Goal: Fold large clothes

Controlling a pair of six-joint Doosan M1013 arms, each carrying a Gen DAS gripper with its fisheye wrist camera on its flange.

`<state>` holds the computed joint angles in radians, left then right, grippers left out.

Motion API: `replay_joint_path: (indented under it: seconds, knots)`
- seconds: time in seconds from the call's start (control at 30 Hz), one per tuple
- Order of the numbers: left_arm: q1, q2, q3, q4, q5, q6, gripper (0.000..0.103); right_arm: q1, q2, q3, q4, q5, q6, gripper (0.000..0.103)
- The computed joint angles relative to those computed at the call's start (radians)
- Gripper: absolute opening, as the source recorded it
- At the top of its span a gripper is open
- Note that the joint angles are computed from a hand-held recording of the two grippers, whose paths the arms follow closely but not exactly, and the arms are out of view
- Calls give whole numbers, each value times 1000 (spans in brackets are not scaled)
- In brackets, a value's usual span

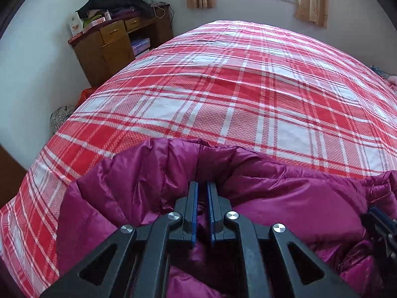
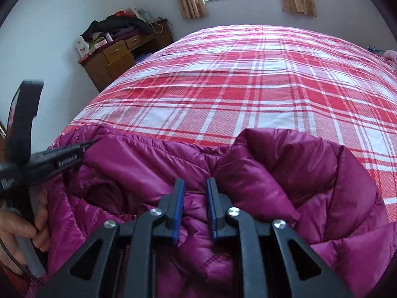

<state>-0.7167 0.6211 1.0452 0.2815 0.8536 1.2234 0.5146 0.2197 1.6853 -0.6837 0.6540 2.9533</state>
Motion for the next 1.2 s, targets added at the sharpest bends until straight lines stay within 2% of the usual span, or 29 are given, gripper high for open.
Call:
replay_joint_path:
  seconds: [0.07,0.2,0.27,0.33,0.37,0.43,0.47,0.57,0.7,1.03,1.13,1.2]
  knots:
    - [2,-1,10,0,-25,-29,7,-1,-1,2,0,-5,4,19]
    - [-30,0,20,152,-17,-96,7,-3,-11,8,-15,-8,53,19]
    - [-29,-2,23,151,-19,-92,7,12,-38,27,-122,16,234,20]
    - [-21,-1,23,122,-30,-83,7,26,-56,23,-166,76,295,21]
    - [-20,-2,24,117,-34,-81,7,34,-46,0,-145,138,247,26]
    - [-23,-1,25,134,-32,-85,7,33,-2,-67,-43,284,54,27]
    - [-26,0,25,147,-30,-88,7,31,13,-78,-25,314,14,27]
    - [-31,0,28,169,-29,-95,7,28,27,-65,-47,313,16,25]
    - [-36,4,24,191,-23,-102,7,36,63,-101,-79,390,-5,25]
    - [-42,9,23,225,-22,-110,4,37,53,-83,-103,360,32,25]
    - [-41,8,23,220,-25,-111,4,50,16,-31,-191,298,168,25]
    - [-42,8,24,223,-26,-113,4,73,0,-8,-284,295,252,28]
